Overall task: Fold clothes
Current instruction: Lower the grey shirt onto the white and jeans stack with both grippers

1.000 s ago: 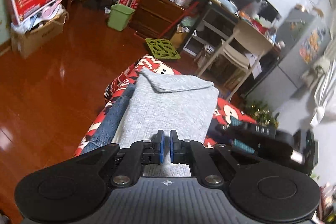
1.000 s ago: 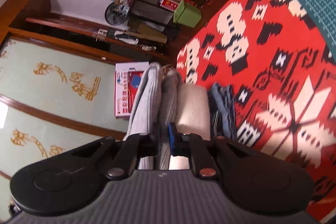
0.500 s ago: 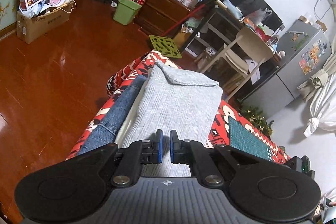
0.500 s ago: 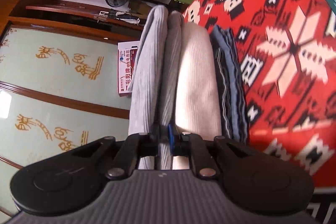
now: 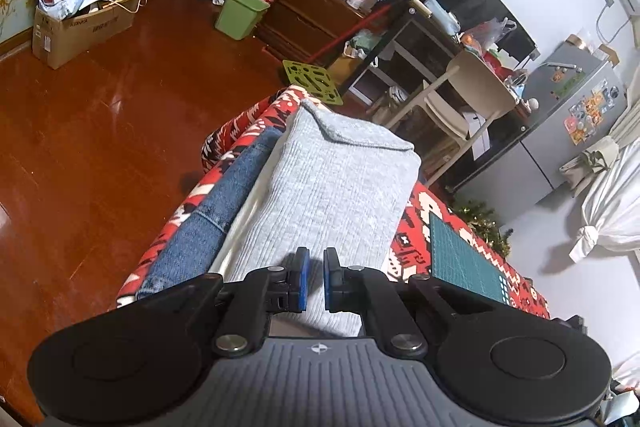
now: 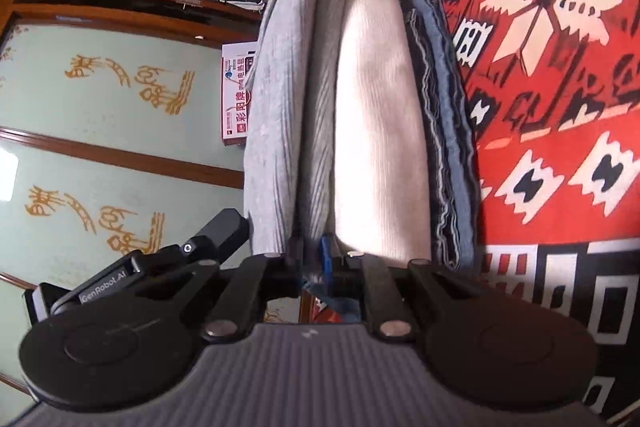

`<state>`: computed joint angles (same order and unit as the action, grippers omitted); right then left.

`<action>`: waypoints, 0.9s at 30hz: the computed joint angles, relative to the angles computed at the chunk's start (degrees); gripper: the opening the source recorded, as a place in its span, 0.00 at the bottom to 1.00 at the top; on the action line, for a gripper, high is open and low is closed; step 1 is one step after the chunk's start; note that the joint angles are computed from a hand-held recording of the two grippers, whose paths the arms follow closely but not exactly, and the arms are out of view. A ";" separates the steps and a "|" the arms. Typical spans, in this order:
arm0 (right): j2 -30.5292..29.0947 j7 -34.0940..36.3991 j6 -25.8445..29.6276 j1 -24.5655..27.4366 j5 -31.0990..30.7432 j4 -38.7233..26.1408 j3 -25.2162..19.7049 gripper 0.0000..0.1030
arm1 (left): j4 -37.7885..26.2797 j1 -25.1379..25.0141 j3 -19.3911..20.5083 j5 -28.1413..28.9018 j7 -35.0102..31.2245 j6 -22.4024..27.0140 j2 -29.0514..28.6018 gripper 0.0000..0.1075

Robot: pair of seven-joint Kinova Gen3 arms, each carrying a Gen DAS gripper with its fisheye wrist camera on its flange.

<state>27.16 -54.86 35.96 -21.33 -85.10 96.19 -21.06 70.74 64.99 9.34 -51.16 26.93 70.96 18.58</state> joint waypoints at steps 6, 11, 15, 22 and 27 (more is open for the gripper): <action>-3.79 -0.91 -0.84 0.24 1.18 2.49 0.73 0.06 | 1.84 0.44 0.20 0.01 2.56 -1.41 -0.34 0.05; -6.58 -2.04 1.06 1.32 2.82 4.43 1.91 0.00 | 4.68 0.96 0.56 -1.46 7.27 -2.85 -1.24 0.05; -9.05 -1.55 1.70 1.85 2.87 5.95 3.00 0.01 | 6.18 1.68 1.12 -3.70 10.88 -2.63 -1.60 0.05; -7.30 -1.50 3.04 0.10 5.26 0.38 3.11 0.03 | 7.99 0.78 2.30 -4.44 12.47 -3.89 -2.09 0.05; -6.29 -6.99 1.94 -0.42 12.21 -1.41 2.56 0.04 | 10.22 1.76 2.56 -6.66 15.55 -3.50 -3.02 0.05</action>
<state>20.87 -61.85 37.90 -21.75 -72.89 94.79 -18.50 80.96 66.75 11.89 -57.82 42.48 67.46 15.56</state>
